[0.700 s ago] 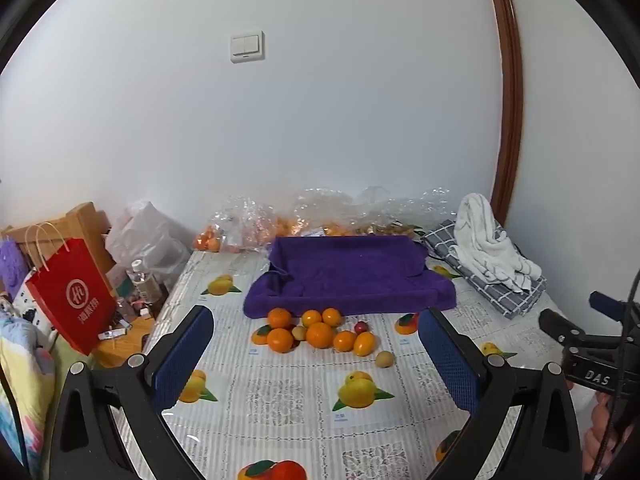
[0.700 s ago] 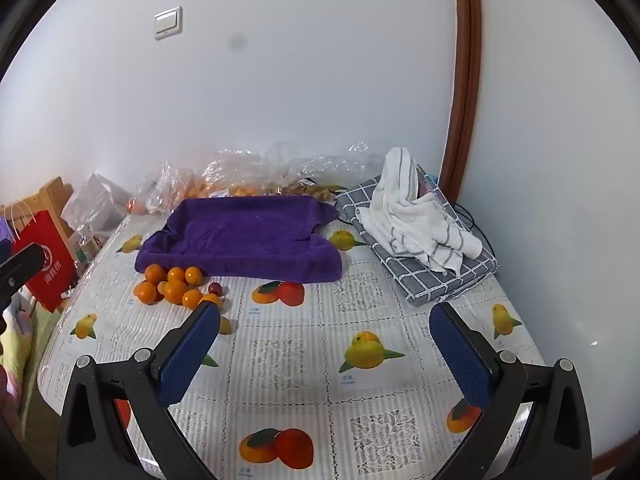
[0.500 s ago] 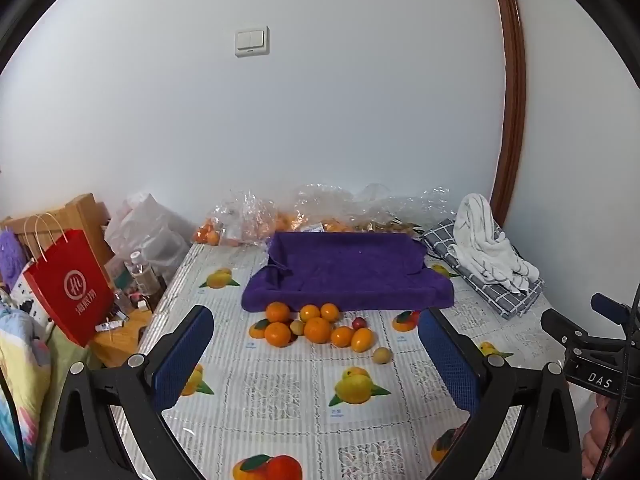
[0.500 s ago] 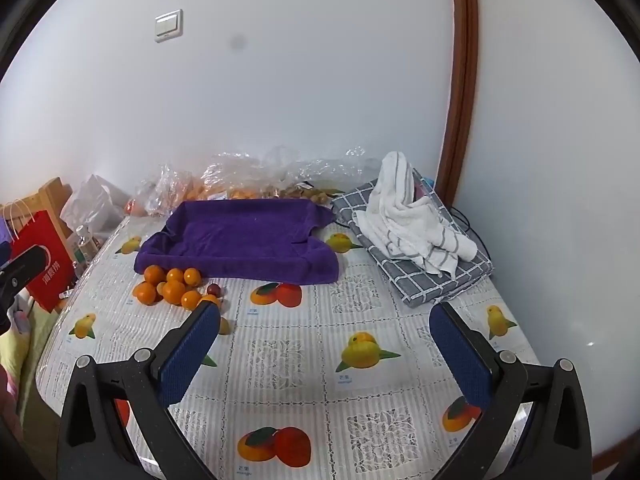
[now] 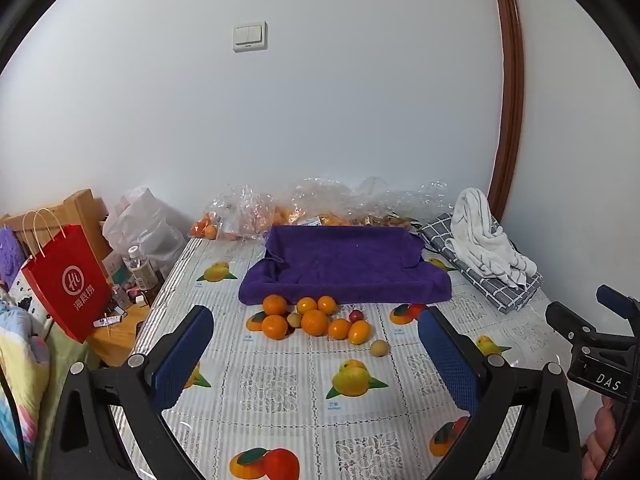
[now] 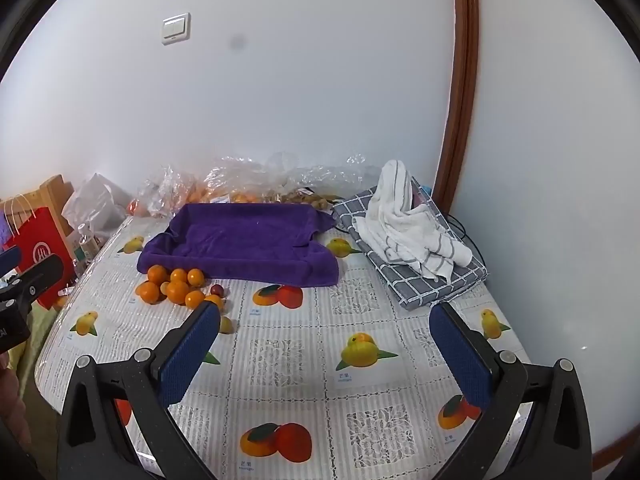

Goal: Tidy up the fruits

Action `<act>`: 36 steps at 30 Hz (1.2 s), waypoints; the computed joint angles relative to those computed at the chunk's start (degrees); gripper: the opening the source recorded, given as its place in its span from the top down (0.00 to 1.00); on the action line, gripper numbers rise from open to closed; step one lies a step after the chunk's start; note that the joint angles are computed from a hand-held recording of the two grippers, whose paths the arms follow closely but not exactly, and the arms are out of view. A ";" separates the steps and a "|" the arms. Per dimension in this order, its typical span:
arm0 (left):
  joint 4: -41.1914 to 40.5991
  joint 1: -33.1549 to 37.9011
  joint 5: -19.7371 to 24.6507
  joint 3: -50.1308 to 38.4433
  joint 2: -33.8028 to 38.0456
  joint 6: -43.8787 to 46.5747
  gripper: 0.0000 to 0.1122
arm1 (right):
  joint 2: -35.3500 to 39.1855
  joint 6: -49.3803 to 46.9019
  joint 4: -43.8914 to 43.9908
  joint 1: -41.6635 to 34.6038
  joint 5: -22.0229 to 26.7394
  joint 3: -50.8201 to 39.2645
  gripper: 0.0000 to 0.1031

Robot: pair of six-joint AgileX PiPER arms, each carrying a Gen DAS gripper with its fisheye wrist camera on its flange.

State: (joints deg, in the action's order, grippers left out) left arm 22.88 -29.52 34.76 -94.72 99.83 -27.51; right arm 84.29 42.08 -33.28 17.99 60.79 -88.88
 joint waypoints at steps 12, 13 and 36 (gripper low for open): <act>1.32 -0.45 -1.17 2.65 -1.79 -1.53 0.08 | -0.09 -0.54 0.28 0.08 0.19 -0.56 0.00; 1.21 -0.41 -1.23 2.70 -1.81 -1.42 0.08 | -0.07 -0.44 0.13 0.24 0.25 -0.52 0.00; 0.23 0.34 -1.72 3.88 -2.74 -0.60 0.08 | -0.24 0.31 -0.31 1.04 0.38 0.29 0.00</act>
State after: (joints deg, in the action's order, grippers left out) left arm 23.12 -29.18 33.04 -90.84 97.09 -28.11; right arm 84.05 42.39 -33.58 19.03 61.17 -88.59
